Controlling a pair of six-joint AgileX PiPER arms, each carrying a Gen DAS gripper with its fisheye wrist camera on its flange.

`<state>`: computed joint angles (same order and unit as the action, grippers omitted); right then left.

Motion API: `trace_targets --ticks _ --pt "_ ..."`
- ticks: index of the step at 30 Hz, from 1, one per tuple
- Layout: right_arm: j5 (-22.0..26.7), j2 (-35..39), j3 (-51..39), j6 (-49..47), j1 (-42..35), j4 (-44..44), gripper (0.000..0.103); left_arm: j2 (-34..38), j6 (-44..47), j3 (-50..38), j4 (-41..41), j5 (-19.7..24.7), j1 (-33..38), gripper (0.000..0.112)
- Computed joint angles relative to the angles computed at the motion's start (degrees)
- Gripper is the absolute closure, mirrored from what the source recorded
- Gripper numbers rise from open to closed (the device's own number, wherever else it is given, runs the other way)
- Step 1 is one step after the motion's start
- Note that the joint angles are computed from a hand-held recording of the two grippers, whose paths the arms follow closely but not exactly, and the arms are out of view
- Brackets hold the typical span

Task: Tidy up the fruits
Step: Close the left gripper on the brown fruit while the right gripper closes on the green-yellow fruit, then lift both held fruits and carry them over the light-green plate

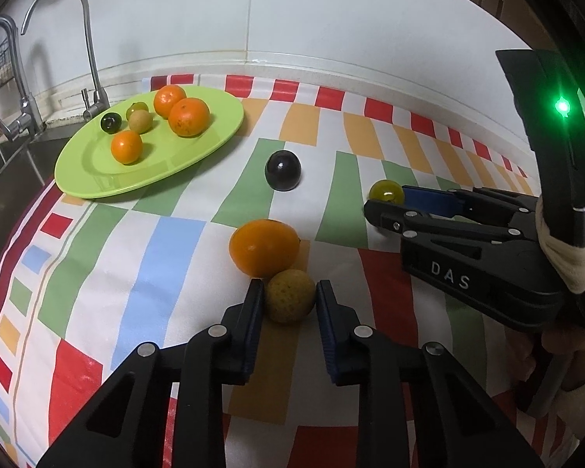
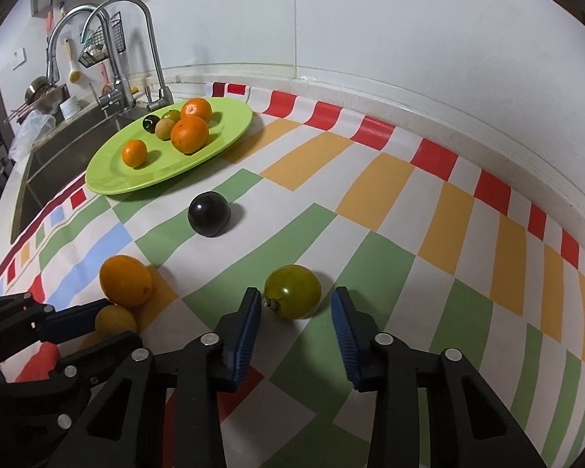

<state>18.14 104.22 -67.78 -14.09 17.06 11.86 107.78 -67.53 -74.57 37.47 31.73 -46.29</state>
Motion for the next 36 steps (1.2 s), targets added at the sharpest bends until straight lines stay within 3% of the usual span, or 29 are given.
trace_targets --ticks 3,8,16,26,36 --pt "-0.29 -0.05 0.07 1.81 0.27 -1.85 0.073 -0.18 -0.09 0.13 0.19 0.14 -0.19 0.085" --pt "-1.27 -1.74 1.98 0.71 0.64 -0.25 0.073 -1.14 -1.19 1.0 1.6 -0.07 -0.41 0.085" --pt "-2.93 -7.08 6.87 8.96 2.94 -6.96 0.073 -4.47 -3.41 3.67 5.32 -0.51 -0.93 0.085" --pt "-1.45 -12.76 9.54 28.34 6.89 -22.31 0.073 -9.55 -0.56 7.06 5.89 -2.37 0.48 0.085" --pt "3.26 -15.84 8.01 50.79 13.47 -39.89 0.073 -15.43 9.66 11.06 1.6 -5.48 4.23 0.085"
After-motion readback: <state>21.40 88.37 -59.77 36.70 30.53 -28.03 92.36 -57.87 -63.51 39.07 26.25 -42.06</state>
